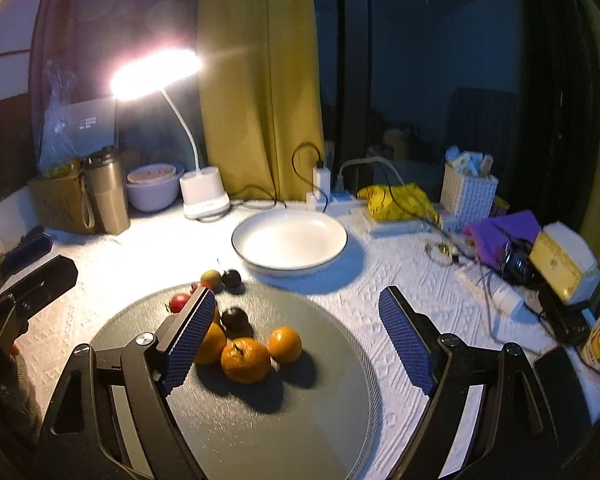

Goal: Organize fruits

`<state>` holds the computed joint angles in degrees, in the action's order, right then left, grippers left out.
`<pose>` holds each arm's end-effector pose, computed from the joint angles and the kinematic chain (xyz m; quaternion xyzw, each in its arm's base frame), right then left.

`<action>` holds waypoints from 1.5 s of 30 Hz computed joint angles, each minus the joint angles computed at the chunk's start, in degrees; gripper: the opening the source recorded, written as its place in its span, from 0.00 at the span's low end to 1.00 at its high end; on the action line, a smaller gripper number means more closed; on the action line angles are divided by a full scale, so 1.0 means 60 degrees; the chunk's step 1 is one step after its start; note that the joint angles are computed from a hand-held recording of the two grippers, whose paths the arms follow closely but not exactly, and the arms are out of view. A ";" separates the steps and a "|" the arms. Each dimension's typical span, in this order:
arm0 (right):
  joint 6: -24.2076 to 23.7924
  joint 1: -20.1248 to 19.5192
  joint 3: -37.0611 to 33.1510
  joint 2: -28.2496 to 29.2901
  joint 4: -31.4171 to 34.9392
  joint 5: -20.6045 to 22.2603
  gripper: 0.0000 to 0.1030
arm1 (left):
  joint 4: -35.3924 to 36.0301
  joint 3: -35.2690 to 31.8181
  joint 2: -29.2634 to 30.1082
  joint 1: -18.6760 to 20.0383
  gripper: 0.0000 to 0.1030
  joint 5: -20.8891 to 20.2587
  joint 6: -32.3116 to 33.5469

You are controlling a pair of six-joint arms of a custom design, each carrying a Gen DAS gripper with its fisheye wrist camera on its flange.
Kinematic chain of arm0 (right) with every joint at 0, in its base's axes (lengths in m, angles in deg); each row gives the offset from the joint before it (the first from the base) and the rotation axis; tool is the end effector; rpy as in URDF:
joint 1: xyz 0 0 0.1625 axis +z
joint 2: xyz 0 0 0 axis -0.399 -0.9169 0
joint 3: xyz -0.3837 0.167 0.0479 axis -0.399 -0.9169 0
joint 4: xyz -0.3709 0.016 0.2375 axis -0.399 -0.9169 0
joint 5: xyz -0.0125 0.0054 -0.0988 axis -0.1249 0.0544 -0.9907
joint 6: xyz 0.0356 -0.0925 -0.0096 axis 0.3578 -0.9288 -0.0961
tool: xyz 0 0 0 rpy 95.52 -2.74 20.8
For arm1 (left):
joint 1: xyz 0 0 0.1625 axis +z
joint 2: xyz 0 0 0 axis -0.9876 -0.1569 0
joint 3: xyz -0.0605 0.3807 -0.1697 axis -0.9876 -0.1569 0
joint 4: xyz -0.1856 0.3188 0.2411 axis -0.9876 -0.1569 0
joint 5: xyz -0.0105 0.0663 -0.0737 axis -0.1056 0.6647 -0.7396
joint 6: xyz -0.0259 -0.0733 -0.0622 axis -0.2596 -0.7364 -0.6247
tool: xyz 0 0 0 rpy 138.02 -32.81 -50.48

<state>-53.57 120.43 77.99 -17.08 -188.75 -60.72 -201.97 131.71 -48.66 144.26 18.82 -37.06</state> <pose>0.2142 -0.8809 0.1482 0.3542 -0.8433 0.3222 0.2442 -0.1675 -0.7738 0.0977 0.1544 0.7735 -0.5488 0.2771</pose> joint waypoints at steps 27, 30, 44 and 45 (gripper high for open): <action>0.0352 -0.0337 -0.2244 0.1345 0.4686 -0.0360 0.48 | 0.4125 -0.1181 0.0500 0.0461 0.78 0.0455 -0.1495; 0.0456 -0.0358 -0.2457 0.1427 0.4937 -0.0310 0.46 | 0.4601 -0.1411 0.0600 0.0468 0.73 0.0486 -0.1577; 0.0664 -0.0614 -0.2187 0.0878 0.4883 0.0489 0.45 | 0.5750 -0.2780 0.1413 0.0372 0.63 0.0731 -0.0896; 0.0702 -0.0625 -0.2161 0.0842 0.4867 0.0528 0.45 | 0.5962 -0.2924 0.1478 0.0383 0.60 0.0746 -0.0929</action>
